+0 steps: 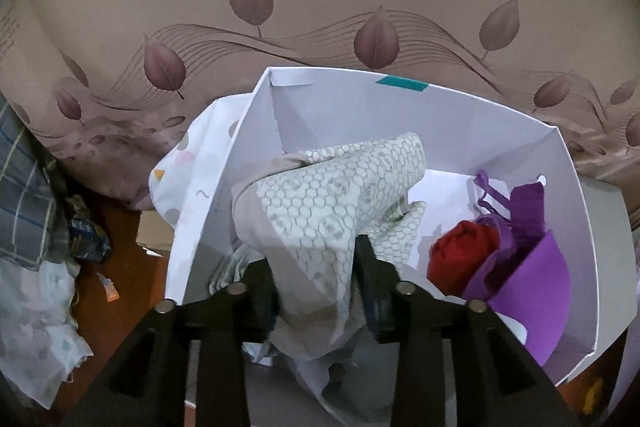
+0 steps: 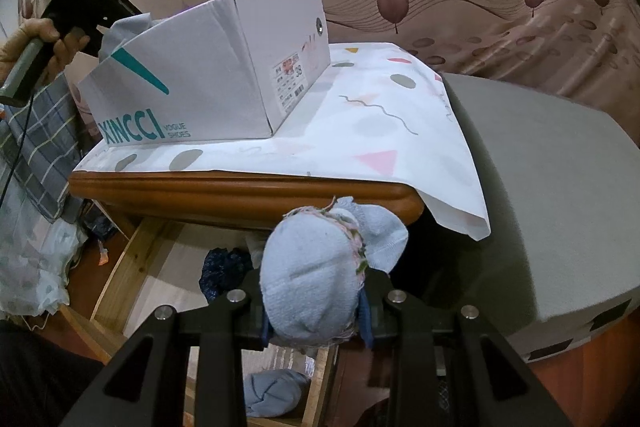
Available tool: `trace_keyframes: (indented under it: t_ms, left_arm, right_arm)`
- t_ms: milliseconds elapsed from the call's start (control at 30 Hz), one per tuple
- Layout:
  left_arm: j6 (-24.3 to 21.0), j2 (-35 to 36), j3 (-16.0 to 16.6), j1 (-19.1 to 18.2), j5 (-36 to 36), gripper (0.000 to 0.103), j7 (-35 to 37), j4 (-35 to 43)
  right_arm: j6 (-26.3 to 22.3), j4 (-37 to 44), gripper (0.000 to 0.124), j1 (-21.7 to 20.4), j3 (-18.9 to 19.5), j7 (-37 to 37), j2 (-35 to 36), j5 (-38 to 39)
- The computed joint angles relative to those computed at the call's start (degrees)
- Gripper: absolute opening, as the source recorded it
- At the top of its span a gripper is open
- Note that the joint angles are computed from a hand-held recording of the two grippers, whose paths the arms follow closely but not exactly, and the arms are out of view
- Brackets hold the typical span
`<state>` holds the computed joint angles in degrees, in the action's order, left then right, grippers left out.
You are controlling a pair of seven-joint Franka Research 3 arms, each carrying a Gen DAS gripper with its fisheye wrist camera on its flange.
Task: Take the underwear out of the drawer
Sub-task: 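Lower the hexagon-print cloth into the shoebox and open the left tool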
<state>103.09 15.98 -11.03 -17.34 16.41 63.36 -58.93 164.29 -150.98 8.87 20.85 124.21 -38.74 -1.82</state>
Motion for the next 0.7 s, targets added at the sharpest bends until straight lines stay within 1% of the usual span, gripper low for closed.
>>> trace_keyframes:
  t_ms: [33, 67, 100, 133, 167, 200, 233, 300, 400, 467, 533, 567, 600, 633, 700]
  left_arm:
    - [1.0, -0.7, 0.0, 0.1, -0.1, 0.045, -0.2, -1.1]
    - [1.4, -1.0, -0.1, 0.3, -0.3, 0.051, -0.2, -1.7]
    - [2.3, -1.7, -0.1, 0.4, -0.5, 0.060, -0.3, -2.7]
    - [4.0, -2.8, -0.3, 0.6, -0.6, 0.065, 0.1, -4.6]
    - [5.0, -3.6, -0.4, 0.6, -0.1, 0.068, 0.7, -5.8]
    - [5.2, -3.9, -0.6, 0.3, 0.8, 0.074, 0.9, -6.1]
    - [6.1, -4.7, -0.7, 0.2, 1.4, 0.076, 1.0, -7.0]
    - [8.1, -6.5, -0.8, 0.3, 1.6, 0.076, 0.5, -9.1]
    - [13.0, -12.1, -1.2, 1.1, 1.1, 0.076, -1.7, -15.6]
    - [17.0, -18.0, -1.6, 1.5, 3.2, 0.079, -4.3, -22.7]
    - [18.4, -23.0, -2.6, 1.9, 6.4, 0.082, -6.6, -28.3]
    - [20.3, -26.5, -2.9, 2.1, 7.3, 0.084, -7.1, -32.6]
    - [21.2, -28.6, -3.2, 2.5, 7.8, 0.088, -7.4, -35.1]
    - [21.7, -31.9, -3.9, 2.9, 9.2, 0.088, -8.8, -39.1]
    - [23.6, -37.3, -4.2, 3.2, 9.1, 0.089, -9.6, -45.9]
  right_arm:
    - [0.0, 0.0, 0.031, 0.0, 0.0, 0.0, -0.1, 0.0]
    - [0.1, -0.1, 0.031, 0.1, -0.1, 0.0, -0.1, 0.0]
    - [0.1, -0.1, 0.031, -0.1, 0.1, 0.1, -0.1, -0.1]
    - [0.0, -0.1, 0.031, -0.1, 0.1, 0.1, -0.1, -0.2]
    - [0.0, -0.1, 0.031, 0.0, 0.0, 0.0, 0.0, -0.1]
    - [0.0, -0.1, 0.031, 0.0, 0.0, 0.0, 0.0, -0.1]
    - [-0.1, 0.0, 0.031, -0.1, 0.2, 0.1, 0.0, -0.3]
    - [-0.1, 0.1, 0.031, -0.3, 0.4, 0.1, 0.0, -0.5]
    - [0.5, -0.1, 0.031, -0.2, 0.5, 0.0, -0.2, -0.7]
    - [0.4, -0.2, 0.031, -0.7, 0.9, 0.2, -0.6, -1.1]
    - [0.3, -0.2, 0.031, -0.9, 1.3, 0.3, -0.9, -1.3]
    - [0.3, -0.2, 0.031, -1.2, 1.6, 0.5, -1.1, -1.6]
    - [0.6, -0.2, 0.031, -1.3, 1.7, 0.4, -1.3, -1.9]
    - [0.6, -0.1, 0.031, -1.3, 1.8, 0.5, -1.5, -1.9]
    - [0.6, 0.2, 0.031, -0.1, 0.8, 0.0, -1.7, -1.2]
